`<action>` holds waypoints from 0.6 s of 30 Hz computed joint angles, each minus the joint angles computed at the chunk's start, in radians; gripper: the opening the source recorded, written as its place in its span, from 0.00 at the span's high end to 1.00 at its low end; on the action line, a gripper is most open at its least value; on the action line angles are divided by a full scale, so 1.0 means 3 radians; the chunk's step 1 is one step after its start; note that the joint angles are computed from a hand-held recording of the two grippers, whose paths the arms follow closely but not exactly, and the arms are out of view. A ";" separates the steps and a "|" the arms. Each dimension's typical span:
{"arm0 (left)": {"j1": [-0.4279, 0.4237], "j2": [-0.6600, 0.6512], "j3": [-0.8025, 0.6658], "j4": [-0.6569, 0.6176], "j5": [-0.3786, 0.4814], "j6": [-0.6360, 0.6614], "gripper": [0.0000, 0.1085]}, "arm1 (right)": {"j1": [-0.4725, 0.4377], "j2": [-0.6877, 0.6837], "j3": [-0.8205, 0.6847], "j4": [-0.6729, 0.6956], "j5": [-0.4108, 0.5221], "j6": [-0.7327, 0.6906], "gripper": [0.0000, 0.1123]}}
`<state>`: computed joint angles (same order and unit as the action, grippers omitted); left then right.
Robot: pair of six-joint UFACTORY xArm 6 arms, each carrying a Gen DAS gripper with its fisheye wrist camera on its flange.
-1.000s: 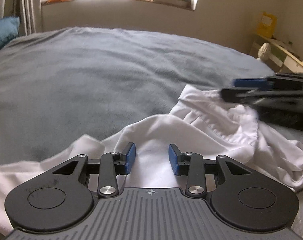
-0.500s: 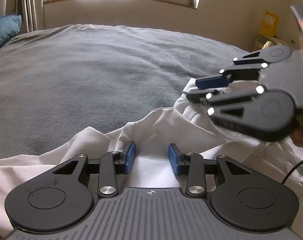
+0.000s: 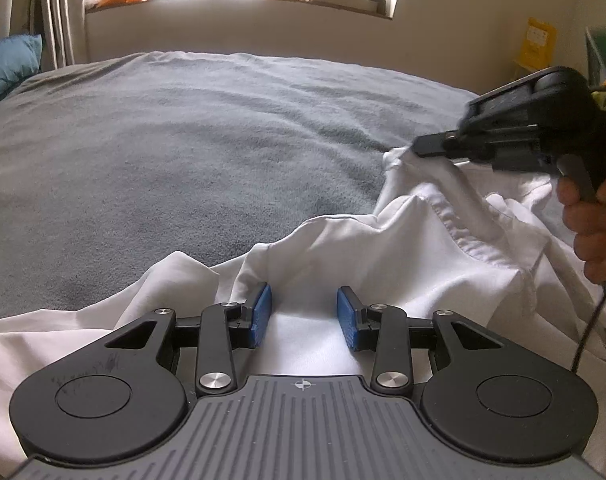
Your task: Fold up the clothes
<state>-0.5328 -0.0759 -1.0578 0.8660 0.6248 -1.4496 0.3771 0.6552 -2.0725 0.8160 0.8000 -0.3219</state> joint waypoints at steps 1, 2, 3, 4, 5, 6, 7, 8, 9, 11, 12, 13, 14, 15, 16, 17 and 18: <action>0.0007 -0.0001 0.0003 -0.0003 -0.0012 -0.0002 0.67 | -0.0077 0.0027 0.0017 0.0262 0.0044 0.0254 1.00; 0.0007 0.0001 0.0002 0.0000 -0.0012 -0.0001 0.67 | -0.0146 0.0046 0.0057 0.0531 0.0075 0.0466 1.00; 0.0007 0.0002 0.0001 0.0002 -0.0011 0.0001 0.67 | -0.0204 0.0056 0.0111 0.0770 0.0083 0.0655 1.00; 0.0007 0.0004 0.0000 0.0004 -0.0011 0.0002 0.67 | -0.0235 0.0032 0.0212 0.0972 0.0043 0.0744 1.00; 0.0007 0.0006 -0.0001 0.0006 -0.0010 0.0003 0.67 | -0.0254 -0.0001 0.0316 0.1193 0.0000 0.0750 1.00; 0.0008 0.0006 -0.0001 0.0006 -0.0012 -0.0001 0.67 | -0.0274 -0.0030 0.0411 0.1413 -0.0036 0.0757 1.00; 0.0009 0.0006 -0.0002 0.0004 -0.0013 -0.0006 0.67 | -0.0294 -0.0054 0.0498 0.1633 -0.0066 0.0765 1.00; 0.0012 0.0008 -0.0004 -0.0001 -0.0016 -0.0005 0.67 | -0.0308 -0.0085 0.0589 0.1857 -0.0104 0.0748 1.00; 0.0012 0.0007 -0.0005 -0.0006 -0.0017 -0.0007 0.67 | -0.0309 -0.0136 0.0701 0.2107 -0.0166 0.0659 1.00; 0.0014 0.0009 -0.0008 -0.0018 -0.0016 0.0000 0.67 | -0.0299 -0.0241 0.0931 0.2638 -0.0277 0.0429 1.00; 0.0016 0.0012 -0.0012 -0.0024 -0.0014 0.0009 0.67 | -0.0296 -0.0259 0.0987 0.2744 -0.0287 0.0409 1.00; 0.0017 0.0015 -0.0015 -0.0030 -0.0011 0.0018 0.67 | -0.0291 -0.0271 0.1025 0.2750 -0.0303 0.0427 1.00; 0.0015 0.0013 -0.0017 -0.0029 -0.0005 0.0020 0.67 | -0.0286 -0.0270 0.1047 0.2747 -0.0327 0.0467 1.00; 0.0017 0.0012 -0.0016 -0.0033 -0.0006 0.0020 0.67 | -0.0284 -0.0244 0.1040 0.2732 -0.0346 0.0564 1.00; 0.0021 0.0010 -0.0014 -0.0040 -0.0012 0.0019 0.67 | -0.0297 -0.0219 0.1032 0.2761 -0.0315 0.0656 1.00; 0.0025 0.0007 -0.0011 -0.0046 -0.0017 0.0017 0.67 | -0.0317 -0.0188 0.1010 0.2850 -0.0243 0.0663 0.99; 0.0028 0.0005 -0.0008 -0.0052 -0.0022 0.0015 0.67 | -0.0345 -0.0153 0.0981 0.3014 -0.0139 0.0590 0.99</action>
